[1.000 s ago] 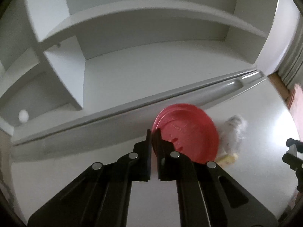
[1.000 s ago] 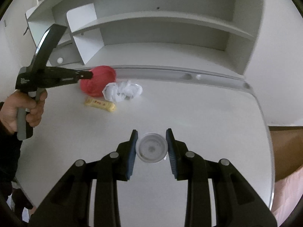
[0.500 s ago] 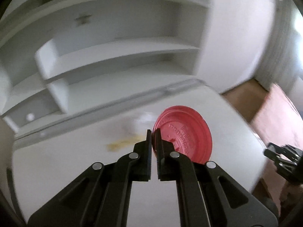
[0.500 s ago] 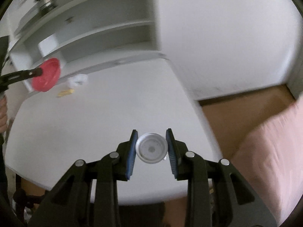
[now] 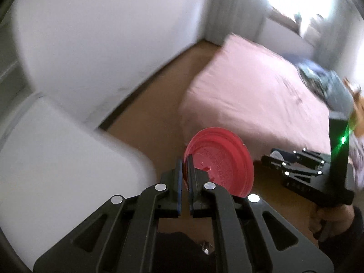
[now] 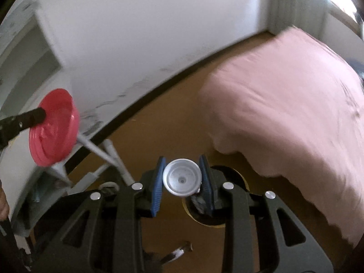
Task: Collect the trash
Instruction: 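Carry cap and lid over the bin and open both tools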
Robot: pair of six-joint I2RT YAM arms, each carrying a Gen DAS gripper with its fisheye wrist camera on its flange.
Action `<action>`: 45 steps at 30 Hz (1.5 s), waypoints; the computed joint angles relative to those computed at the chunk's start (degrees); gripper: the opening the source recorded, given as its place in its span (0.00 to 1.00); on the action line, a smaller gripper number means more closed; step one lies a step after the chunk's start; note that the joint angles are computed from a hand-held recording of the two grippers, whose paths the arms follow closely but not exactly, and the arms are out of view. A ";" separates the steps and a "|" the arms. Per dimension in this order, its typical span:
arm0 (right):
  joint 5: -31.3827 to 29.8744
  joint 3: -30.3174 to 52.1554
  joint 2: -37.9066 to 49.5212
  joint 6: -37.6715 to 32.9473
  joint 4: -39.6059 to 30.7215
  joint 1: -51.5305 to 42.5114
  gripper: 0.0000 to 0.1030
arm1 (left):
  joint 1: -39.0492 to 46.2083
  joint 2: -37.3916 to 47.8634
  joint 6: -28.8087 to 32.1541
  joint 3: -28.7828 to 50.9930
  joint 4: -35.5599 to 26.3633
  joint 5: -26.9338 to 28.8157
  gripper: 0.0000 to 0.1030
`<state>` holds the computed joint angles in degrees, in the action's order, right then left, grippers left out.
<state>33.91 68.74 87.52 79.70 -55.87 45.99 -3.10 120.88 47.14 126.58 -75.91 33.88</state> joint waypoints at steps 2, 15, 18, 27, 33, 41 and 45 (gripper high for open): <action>-0.98 -6.32 -3.95 3.55 0.39 -0.13 0.30 | -3.37 -2.69 -0.17 -7.16 4.05 -1.24 0.03; -7.38 -28.74 -15.84 7.21 10.30 -4.79 0.30 | -18.68 3.01 -6.15 -20.09 19.05 -10.63 0.03; -7.24 -28.96 -15.89 8.58 9.86 -3.89 0.30 | -19.54 3.78 -6.34 -19.90 19.50 -10.09 0.09; -8.74 -27.25 -13.07 6.61 12.17 -5.60 0.30 | -17.77 2.15 -5.43 -21.09 19.50 -8.94 0.59; -10.03 -25.13 -9.71 4.47 14.64 -6.14 0.38 | -15.05 0.50 -4.66 -21.01 18.45 -7.93 0.69; -6.06 -15.54 -6.08 5.31 7.42 -3.07 0.68 | -8.37 -3.62 -2.18 -18.40 14.97 -2.69 0.87; -3.02 -6.19 -2.31 4.09 2.13 -1.00 0.77 | -2.36 -3.99 -0.30 -12.04 10.54 1.78 0.91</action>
<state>30.89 62.56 85.21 83.79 -53.74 44.99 -5.47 116.89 46.84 114.54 -65.38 35.66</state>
